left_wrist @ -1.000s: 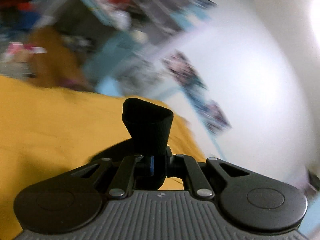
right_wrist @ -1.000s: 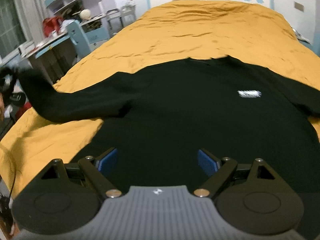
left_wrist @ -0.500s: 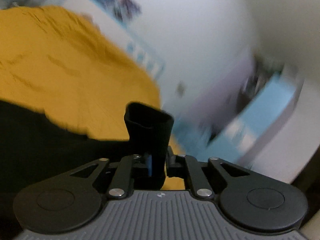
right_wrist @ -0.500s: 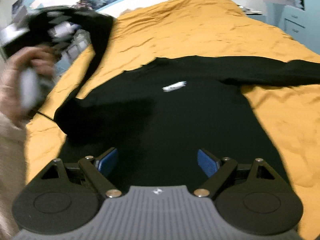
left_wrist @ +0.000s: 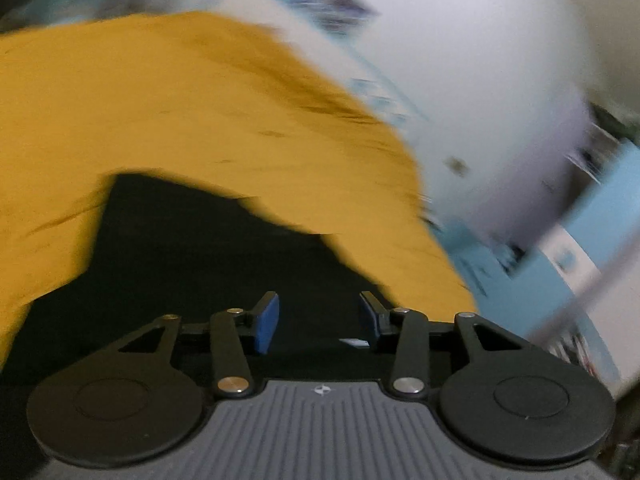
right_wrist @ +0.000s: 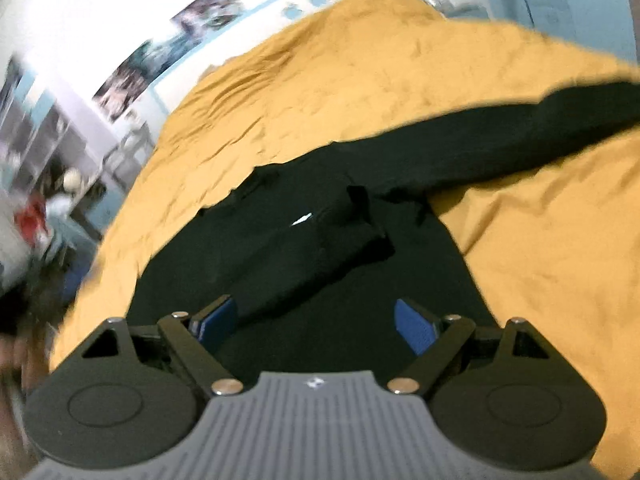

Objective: Fold small clothes

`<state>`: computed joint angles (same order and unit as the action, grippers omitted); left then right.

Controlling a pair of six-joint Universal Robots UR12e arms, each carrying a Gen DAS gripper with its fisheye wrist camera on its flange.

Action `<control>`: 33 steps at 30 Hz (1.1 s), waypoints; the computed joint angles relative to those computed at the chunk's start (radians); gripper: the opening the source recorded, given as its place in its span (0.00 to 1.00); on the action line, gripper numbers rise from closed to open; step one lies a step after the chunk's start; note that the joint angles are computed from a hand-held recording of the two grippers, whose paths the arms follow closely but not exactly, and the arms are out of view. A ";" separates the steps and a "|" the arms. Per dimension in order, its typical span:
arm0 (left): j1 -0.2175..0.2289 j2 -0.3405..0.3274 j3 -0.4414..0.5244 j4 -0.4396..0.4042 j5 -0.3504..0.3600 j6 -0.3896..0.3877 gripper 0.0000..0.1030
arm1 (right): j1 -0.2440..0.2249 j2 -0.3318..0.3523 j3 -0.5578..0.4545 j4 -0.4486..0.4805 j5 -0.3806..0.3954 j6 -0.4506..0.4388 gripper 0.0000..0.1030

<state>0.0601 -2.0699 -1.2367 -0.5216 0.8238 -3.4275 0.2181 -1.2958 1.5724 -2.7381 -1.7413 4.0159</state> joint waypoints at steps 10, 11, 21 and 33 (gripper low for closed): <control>0.052 -0.005 -0.043 -0.051 0.091 -0.153 0.47 | -0.063 0.177 -0.133 0.033 0.082 0.319 0.68; 0.056 -0.005 -0.047 -0.052 0.091 -0.158 0.47 | -0.068 0.187 -0.134 -0.014 0.103 0.315 0.35; 0.065 0.012 -0.087 -0.068 0.157 -0.195 0.48 | -0.073 0.135 -0.105 0.062 0.002 0.284 0.03; 0.035 0.010 -0.078 0.026 0.052 -0.131 0.48 | -0.075 0.061 -0.006 -0.009 -0.037 0.338 0.55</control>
